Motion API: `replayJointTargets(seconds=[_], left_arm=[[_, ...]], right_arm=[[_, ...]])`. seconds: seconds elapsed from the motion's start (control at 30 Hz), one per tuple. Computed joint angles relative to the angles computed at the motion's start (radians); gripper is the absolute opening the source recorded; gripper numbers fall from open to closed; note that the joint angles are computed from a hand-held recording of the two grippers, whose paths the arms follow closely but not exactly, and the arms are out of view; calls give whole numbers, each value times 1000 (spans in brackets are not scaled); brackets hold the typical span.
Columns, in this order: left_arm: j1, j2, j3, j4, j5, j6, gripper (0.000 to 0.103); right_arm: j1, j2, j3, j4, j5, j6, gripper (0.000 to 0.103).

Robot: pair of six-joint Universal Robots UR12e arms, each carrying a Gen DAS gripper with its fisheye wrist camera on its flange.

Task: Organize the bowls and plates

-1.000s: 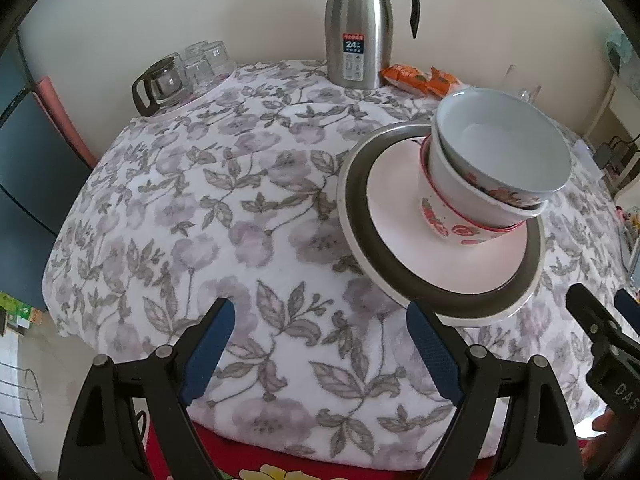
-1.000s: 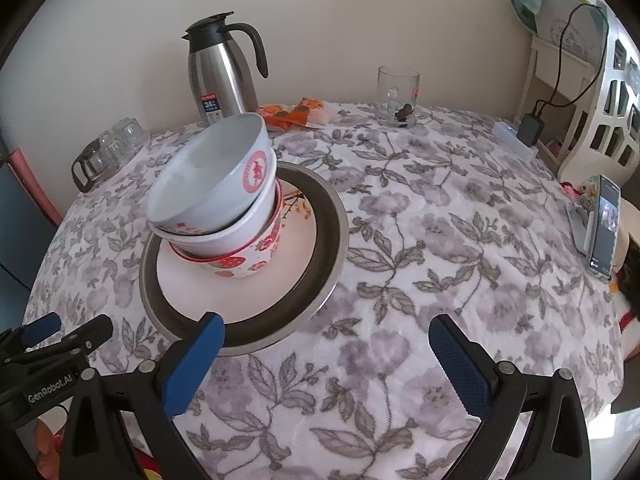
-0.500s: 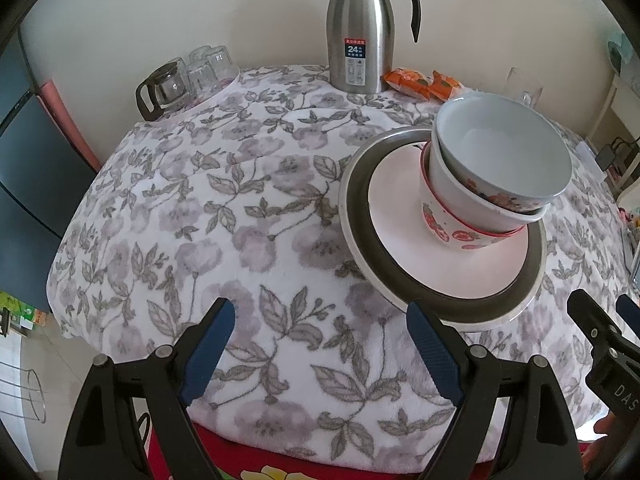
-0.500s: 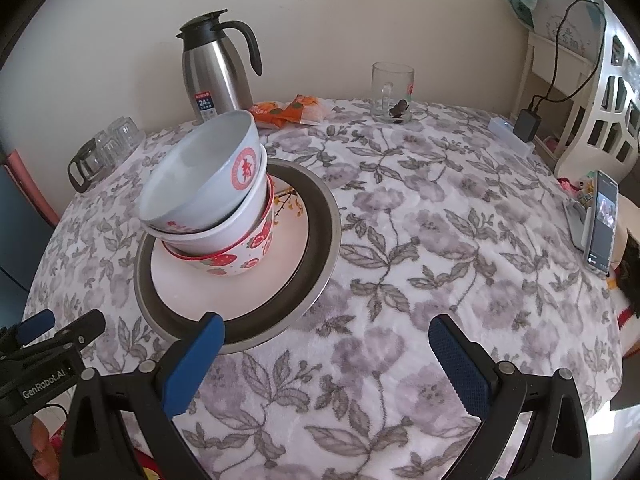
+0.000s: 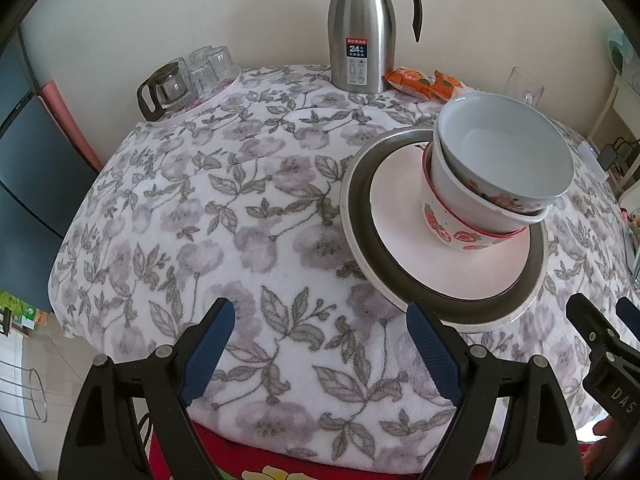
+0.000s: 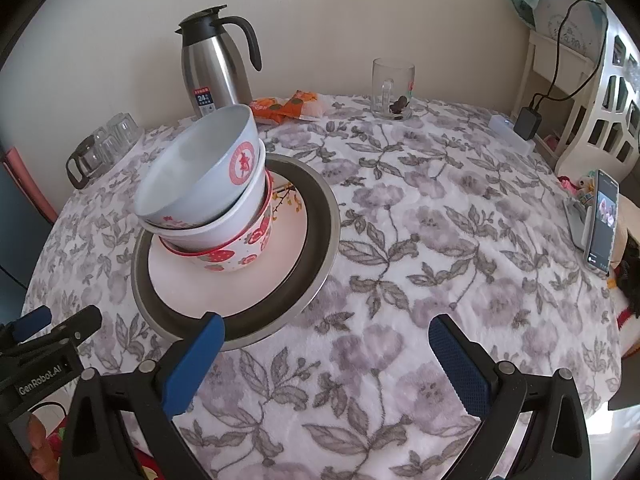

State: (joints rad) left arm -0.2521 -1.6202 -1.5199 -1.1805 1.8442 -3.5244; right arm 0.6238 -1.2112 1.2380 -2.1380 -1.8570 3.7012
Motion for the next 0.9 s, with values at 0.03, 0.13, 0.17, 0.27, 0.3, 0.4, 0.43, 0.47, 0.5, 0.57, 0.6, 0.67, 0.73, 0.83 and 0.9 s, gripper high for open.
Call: replayJointTargets(seconds=[0.03, 0.13, 0.17, 0.27, 0.3, 0.4, 0.43, 0.47, 0.5, 0.57, 0.6, 0.67, 0.73, 0.83, 0.9], left_arm=[[0, 0, 0, 0, -1, -1, 88], [1, 1, -1, 1, -3, -2, 88], [2, 1, -1, 1, -4, -1, 88], [2, 2, -2, 2, -7, 0, 88], [2, 2, -2, 1, -7, -1, 88], [3, 3, -3, 2, -9, -2, 88], [3, 2, -2, 2, -8, 0, 88], [3, 2, -2, 2, -8, 0, 88], [3, 2, -2, 2, -9, 1, 88], [2, 1, -1, 0, -7, 0, 88], [3, 2, -1, 0, -7, 0, 88], [3, 1, -1, 0, -8, -2, 88], [3, 2, -1, 0, -9, -4, 88], [4, 2, -2, 0, -10, -3, 88], [4, 2, -1, -1, -12, 0, 88]], right_arm=[[-1, 1, -1, 2, 1, 0, 103], [-1, 1, -3, 6, 2, -1, 103], [-1, 1, -3, 8, 3, -1, 103], [-1, 2, -5, 12, 4, -3, 103], [-1, 3, -5, 13, 5, -3, 103], [-2, 3, -6, 17, 7, -5, 103], [-2, 3, -6, 18, 7, -5, 103], [-2, 3, -6, 18, 7, -5, 103], [-2, 3, -6, 18, 7, -5, 103], [-2, 3, -6, 20, 7, -3, 103], [-2, 3, -6, 20, 7, -3, 103], [-3, 3, -5, 23, 8, -2, 103], [-3, 3, -6, 25, 8, -1, 103], [-3, 3, -6, 26, 8, -1, 103], [-3, 3, -6, 27, 8, -1, 103]])
